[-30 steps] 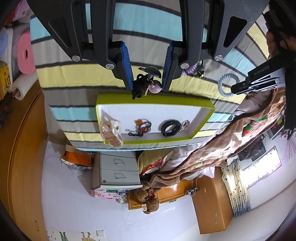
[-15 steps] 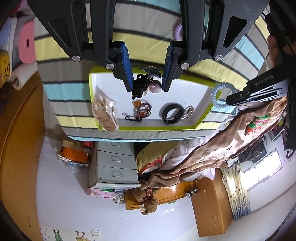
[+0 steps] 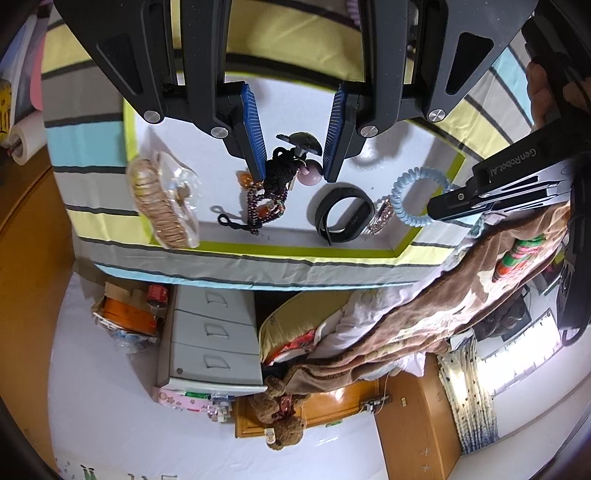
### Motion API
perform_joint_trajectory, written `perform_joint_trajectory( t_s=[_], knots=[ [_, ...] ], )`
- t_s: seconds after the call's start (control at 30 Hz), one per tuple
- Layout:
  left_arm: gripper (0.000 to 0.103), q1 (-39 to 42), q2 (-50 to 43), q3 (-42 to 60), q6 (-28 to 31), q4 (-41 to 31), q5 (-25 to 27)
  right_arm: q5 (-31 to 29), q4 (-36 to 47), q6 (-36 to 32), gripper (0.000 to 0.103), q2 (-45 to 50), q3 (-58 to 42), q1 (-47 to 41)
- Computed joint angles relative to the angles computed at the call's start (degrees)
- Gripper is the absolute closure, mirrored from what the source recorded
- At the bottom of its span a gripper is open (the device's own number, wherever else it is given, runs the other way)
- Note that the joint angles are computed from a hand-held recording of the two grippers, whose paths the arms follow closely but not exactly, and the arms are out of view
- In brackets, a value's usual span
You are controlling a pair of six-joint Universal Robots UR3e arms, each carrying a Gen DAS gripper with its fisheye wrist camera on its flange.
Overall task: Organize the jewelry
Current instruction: 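Lower the blue coil into the box and open the left gripper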
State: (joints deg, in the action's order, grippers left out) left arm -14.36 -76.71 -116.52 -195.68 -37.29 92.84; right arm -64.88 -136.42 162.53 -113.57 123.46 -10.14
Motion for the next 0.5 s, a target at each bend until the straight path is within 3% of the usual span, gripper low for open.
perform_joint_trajectory(
  t_s=[0.5],
  knots=[
    [0.093,-0.3,-7.2,1.3,0.2,1.8,0.0,-4.8,-6.7,1.6,0.07,11.2,-2.2,5.5]
  ],
)
